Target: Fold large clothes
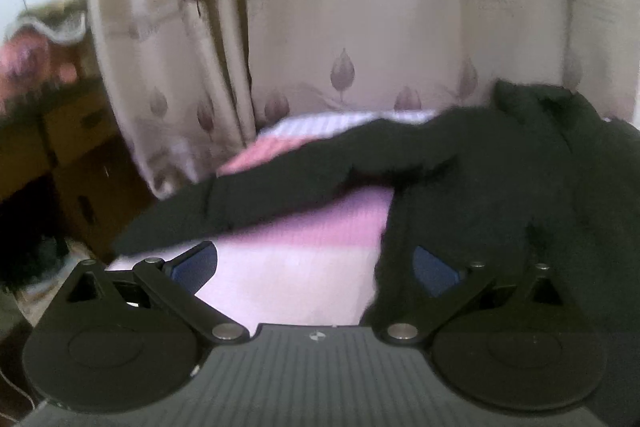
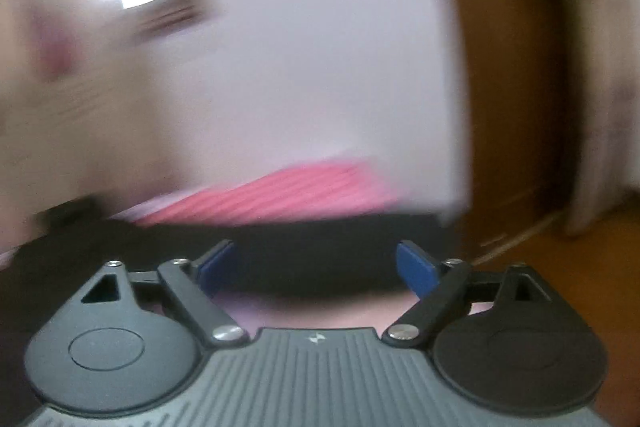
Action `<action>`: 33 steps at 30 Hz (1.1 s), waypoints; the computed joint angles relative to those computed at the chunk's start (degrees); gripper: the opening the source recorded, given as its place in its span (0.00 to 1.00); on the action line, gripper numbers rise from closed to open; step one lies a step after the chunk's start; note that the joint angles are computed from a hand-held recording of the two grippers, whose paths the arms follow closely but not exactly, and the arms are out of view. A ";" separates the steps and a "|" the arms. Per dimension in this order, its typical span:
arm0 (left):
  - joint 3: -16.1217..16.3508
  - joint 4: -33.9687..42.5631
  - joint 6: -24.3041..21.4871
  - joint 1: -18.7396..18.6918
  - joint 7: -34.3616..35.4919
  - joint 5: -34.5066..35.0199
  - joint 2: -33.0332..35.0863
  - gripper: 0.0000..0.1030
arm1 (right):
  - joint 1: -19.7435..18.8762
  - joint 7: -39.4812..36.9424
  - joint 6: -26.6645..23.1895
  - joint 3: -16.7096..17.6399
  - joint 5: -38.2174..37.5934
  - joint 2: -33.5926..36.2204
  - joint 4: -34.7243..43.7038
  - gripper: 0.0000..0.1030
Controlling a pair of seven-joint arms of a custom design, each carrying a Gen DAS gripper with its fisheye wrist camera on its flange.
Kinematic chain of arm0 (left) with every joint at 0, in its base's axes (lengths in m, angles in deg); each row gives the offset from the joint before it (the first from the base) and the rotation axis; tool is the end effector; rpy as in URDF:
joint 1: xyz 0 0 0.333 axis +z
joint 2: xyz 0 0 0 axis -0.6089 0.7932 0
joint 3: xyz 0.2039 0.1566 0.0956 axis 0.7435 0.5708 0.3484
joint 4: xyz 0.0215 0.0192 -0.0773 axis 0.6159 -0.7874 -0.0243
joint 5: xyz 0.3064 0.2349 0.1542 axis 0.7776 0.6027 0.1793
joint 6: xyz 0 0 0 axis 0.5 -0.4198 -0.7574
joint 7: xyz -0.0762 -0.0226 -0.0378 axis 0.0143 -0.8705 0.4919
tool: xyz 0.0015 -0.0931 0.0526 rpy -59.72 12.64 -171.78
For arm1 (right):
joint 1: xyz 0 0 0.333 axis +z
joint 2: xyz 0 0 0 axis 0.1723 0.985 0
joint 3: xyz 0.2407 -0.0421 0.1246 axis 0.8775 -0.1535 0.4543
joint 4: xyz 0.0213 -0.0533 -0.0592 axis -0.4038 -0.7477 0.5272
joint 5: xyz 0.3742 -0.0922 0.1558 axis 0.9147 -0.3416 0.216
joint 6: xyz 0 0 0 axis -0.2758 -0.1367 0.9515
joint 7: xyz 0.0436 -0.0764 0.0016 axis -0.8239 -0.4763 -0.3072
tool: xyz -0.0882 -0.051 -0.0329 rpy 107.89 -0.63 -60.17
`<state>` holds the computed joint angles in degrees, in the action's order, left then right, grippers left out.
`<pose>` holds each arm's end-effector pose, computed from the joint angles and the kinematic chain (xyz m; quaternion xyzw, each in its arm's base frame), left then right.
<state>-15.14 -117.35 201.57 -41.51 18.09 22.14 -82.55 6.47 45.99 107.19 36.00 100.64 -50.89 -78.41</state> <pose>0.5250 -0.1617 0.4620 -0.7128 0.4777 -0.2055 0.4706 0.6809 -0.0751 0.5140 -0.6007 0.6231 -0.2105 0.4546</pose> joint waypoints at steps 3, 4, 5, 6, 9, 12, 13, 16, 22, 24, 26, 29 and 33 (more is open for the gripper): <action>1.42 -5.82 3.90 -0.25 2.42 -4.76 -5.10 0.98 | 0.37 -4.18 -11.31 0.69 2.15 -6.99 -9.09 0.87; 1.51 -7.68 5.06 -0.10 2.14 -5.89 -6.67 0.96 | 1.44 -3.94 -12.75 0.46 0.53 -8.48 -11.65 0.87; 1.62 -9.30 6.20 0.01 1.93 -7.37 -8.06 0.91 | 2.42 -3.93 -13.51 0.23 -0.69 -9.71 -13.75 0.87; 1.75 -10.79 7.34 0.06 1.84 -9.11 -9.29 0.88 | 3.40 -4.39 -14.18 0.12 -1.34 -10.83 -15.81 0.87; 2.25 -14.53 12.18 0.55 1.53 -13.01 -12.42 0.85 | 6.13 -4.19 -14.33 -0.13 -2.71 -13.84 -20.61 0.87; 3.74 -16.85 17.07 -0.09 4.91 -19.28 -13.46 0.73 | 7.98 -8.60 -13.44 -0.69 0.56 -15.75 -23.44 0.87; 4.21 -17.07 17.85 -0.63 6.97 -21.97 -13.16 0.68 | 8.45 -8.44 -12.78 -0.77 0.51 -15.59 -23.42 0.86; 2.84 -18.40 20.82 0.42 8.32 -23.18 -13.85 0.42 | 9.38 -7.32 -11.25 -0.99 0.09 -17.89 -25.74 0.43; 1.62 -18.89 21.63 -0.52 11.48 -28.98 -16.27 0.08 | 9.27 -5.71 -13.70 -2.93 2.62 -18.76 -25.33 0.14; 1.75 -20.51 23.35 -0.98 11.60 -30.01 -19.32 0.08 | 8.56 -6.15 -16.42 -4.18 4.18 -20.34 -25.60 0.13; 1.68 -21.17 22.66 -1.84 12.97 -31.33 -21.25 0.08 | 7.92 -5.23 -18.78 -4.98 4.39 -22.08 -26.07 0.13; 1.52 -22.22 20.22 -3.67 16.11 -33.45 -23.01 0.08 | 7.00 -2.77 -21.08 -5.55 2.19 -24.15 -27.46 0.13; -2.25 -22.08 18.10 -1.69 15.15 -30.00 -23.34 0.11 | 6.21 0.93 -22.16 -5.96 -0.65 -24.10 -28.75 0.13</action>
<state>-17.40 -139.43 219.66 -43.20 33.24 -7.86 -105.89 12.68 46.91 85.03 30.04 99.99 -74.99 -107.17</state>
